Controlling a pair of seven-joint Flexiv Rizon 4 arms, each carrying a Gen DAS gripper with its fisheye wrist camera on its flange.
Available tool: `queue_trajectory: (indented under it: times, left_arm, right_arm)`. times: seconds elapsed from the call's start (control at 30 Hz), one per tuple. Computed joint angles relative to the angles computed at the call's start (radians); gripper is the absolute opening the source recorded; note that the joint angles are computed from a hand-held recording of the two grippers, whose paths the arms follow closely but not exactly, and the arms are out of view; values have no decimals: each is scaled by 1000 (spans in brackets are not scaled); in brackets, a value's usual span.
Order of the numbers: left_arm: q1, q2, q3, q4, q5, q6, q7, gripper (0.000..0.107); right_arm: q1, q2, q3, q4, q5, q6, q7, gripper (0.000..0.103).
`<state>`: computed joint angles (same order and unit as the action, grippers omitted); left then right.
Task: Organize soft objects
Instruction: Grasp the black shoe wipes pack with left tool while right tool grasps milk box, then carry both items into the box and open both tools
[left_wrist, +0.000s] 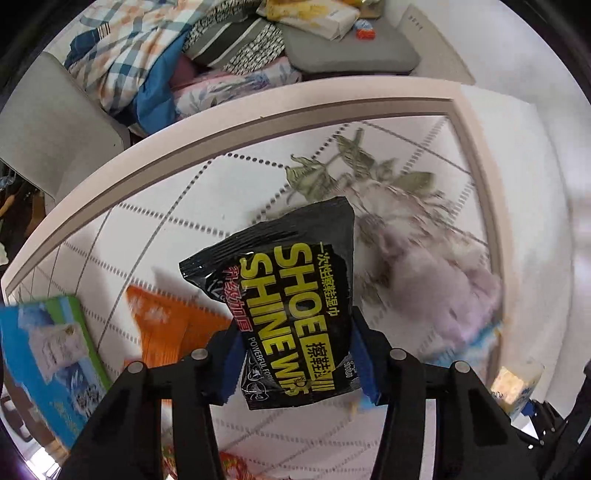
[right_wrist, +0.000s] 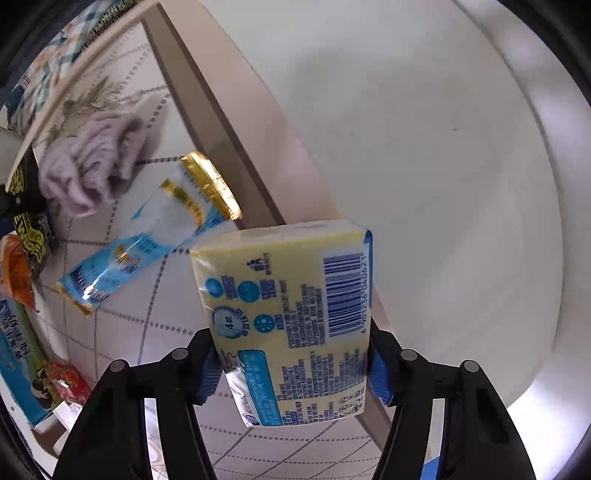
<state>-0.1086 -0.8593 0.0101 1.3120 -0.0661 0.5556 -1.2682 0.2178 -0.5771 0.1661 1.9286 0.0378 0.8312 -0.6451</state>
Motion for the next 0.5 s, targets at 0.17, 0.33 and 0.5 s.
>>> queue_trajectory:
  times: [0.17,0.33,0.5]
  left_arm:
    - [72,186,-46,266,-84,118,102,48]
    - [146,366,-66,483,-202,175,253,48]
    - [212,500,-47,594,-333,164,403,48]
  right_arm:
    - [33,81,12,67,-13,71,33,66]
    - [101,162,26,82,-53,77,94,66]
    - [191,236,44,63,-119,65,199,66]
